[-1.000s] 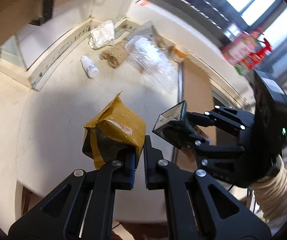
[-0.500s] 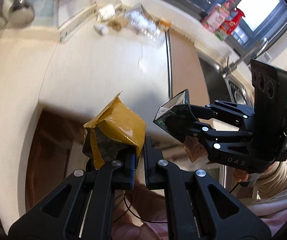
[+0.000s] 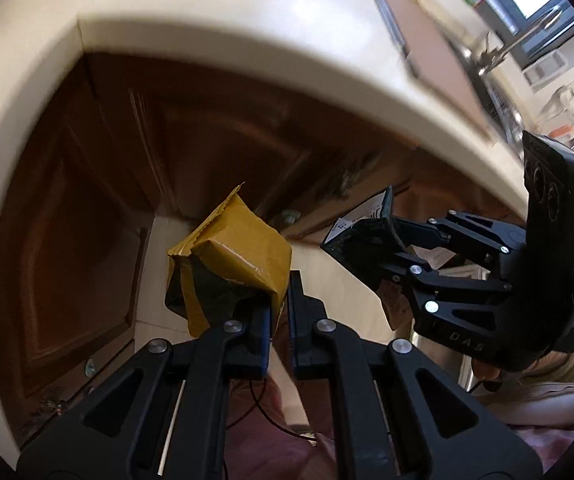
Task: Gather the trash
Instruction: 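Carry the yellow packet and teal box down over the bin and open both tools, then raise both open tools from the bin back toward the counter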
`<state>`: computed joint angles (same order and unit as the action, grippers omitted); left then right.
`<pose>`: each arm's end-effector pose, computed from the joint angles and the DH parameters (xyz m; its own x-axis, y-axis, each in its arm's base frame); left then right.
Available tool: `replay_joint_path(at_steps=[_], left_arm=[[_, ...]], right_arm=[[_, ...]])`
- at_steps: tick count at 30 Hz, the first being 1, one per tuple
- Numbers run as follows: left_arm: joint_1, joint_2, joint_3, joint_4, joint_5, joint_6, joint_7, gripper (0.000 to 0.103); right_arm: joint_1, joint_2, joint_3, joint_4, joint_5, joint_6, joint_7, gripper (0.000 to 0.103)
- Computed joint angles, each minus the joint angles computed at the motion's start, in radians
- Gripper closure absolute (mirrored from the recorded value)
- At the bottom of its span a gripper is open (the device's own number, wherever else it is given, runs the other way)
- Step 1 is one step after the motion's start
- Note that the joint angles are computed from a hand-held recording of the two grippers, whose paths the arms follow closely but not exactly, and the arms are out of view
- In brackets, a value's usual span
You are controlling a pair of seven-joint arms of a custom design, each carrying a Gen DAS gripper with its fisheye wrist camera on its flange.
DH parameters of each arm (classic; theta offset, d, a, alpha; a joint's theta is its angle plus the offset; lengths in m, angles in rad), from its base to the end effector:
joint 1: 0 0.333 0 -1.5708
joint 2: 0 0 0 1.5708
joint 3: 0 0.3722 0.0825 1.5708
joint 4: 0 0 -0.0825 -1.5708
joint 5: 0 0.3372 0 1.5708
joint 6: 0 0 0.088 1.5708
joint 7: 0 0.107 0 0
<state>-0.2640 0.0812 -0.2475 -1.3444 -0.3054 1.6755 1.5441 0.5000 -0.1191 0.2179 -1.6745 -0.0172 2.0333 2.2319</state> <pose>0.4645 -0.2842 0.7521 -0.4786 -0.8166 0.3227 -0.8762 0.4204 -0.2357 0.3724 0.3369 0.7440 0.1138 -0.9624 -0.2468 -0.9220 -0.0098 -0.3871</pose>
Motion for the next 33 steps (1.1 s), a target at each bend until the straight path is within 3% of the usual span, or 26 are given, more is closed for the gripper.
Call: replay_joint_path(at_steps=[9,14,20,21,23,26,28,33], left_arm=[[0.002,-0.045,0.005,-0.380,-0.042,0.224,0.052,0.098],[-0.009,0.020,-0.005,-0.465,-0.036,0.327,0.065,0.098],[-0.034,0.107,-0.019,-0.472,0.035,0.385,0.043,0.096],[-0.040,0.117,-0.020,-0.469,0.056,0.383,0.032,0.094],[-0.043,0.135,-0.021,-0.465,0.077,0.372,0.028,0.072],[-0.039,0.154,-0.022,-0.448,0.086,0.355,0.029,0.056],[-0.036,0.158,-0.018,-0.450,0.092,0.350,0.022,0.049],[-0.027,0.152,-0.015,-0.435,0.095,0.341,0.005,0.049]], right_arm=[[0.030,-0.025,0.032,-0.352,0.029,0.229,0.159,0.069],[0.055,0.044,0.034,-0.445,0.028,0.339,0.200,0.069],[0.087,0.135,0.025,-0.497,0.001,0.451,0.244,0.069],[0.095,0.151,0.025,-0.499,-0.020,0.463,0.261,0.069],[0.102,0.177,0.017,-0.485,-0.036,0.464,0.262,0.067],[0.111,0.206,0.008,-0.465,-0.051,0.448,0.254,0.060],[0.097,0.212,-0.009,-0.456,-0.051,0.431,0.218,0.054],[0.081,0.199,-0.020,-0.451,-0.043,0.412,0.174,0.049]])
